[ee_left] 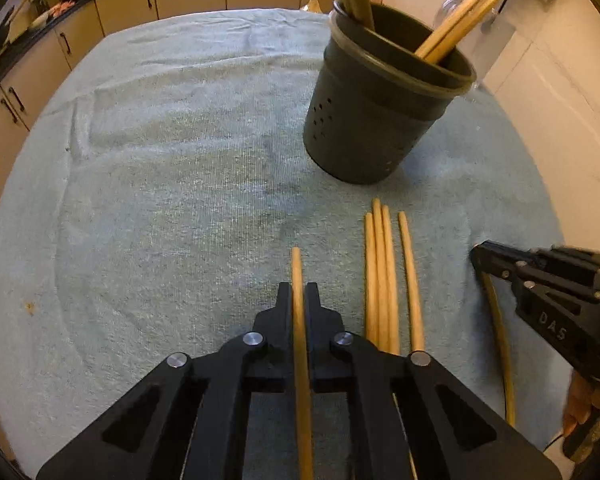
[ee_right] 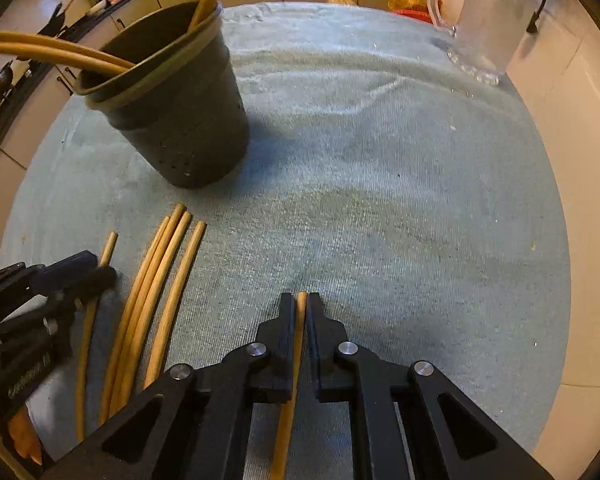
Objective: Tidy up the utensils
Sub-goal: 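Close the left tool on a chopstick while the right tool grasps another, then lift both held chopsticks and carry them toward the black cup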
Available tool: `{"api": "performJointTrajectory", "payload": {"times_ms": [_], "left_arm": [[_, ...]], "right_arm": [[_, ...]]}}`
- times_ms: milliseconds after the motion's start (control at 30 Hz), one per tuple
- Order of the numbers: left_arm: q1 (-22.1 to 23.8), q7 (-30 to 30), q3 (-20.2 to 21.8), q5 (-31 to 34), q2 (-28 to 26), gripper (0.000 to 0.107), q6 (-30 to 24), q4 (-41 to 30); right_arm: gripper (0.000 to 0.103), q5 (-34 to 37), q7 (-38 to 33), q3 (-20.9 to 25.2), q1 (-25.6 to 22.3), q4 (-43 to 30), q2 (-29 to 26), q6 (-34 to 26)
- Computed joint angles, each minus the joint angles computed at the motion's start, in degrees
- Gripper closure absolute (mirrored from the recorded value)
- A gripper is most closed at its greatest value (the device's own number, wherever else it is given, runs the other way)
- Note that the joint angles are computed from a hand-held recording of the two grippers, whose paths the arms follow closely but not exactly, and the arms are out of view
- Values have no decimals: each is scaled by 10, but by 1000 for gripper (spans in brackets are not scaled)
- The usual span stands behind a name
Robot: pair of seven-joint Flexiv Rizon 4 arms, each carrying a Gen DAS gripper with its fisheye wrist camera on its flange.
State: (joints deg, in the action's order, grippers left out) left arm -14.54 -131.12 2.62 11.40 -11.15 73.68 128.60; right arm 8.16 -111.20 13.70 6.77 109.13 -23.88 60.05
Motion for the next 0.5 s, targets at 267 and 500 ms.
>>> {"api": "performJointTrajectory", "payload": {"times_ms": [267,500], "left_arm": [[-20,-145,15,157,91,102,-25,-10],[5,-296,-70,319,217,102,-97,-19]], "right_arm": [[98,190,-123,58,-79,-17,50,16],[98,387,-283,68,-122,-16,146,37]]}}
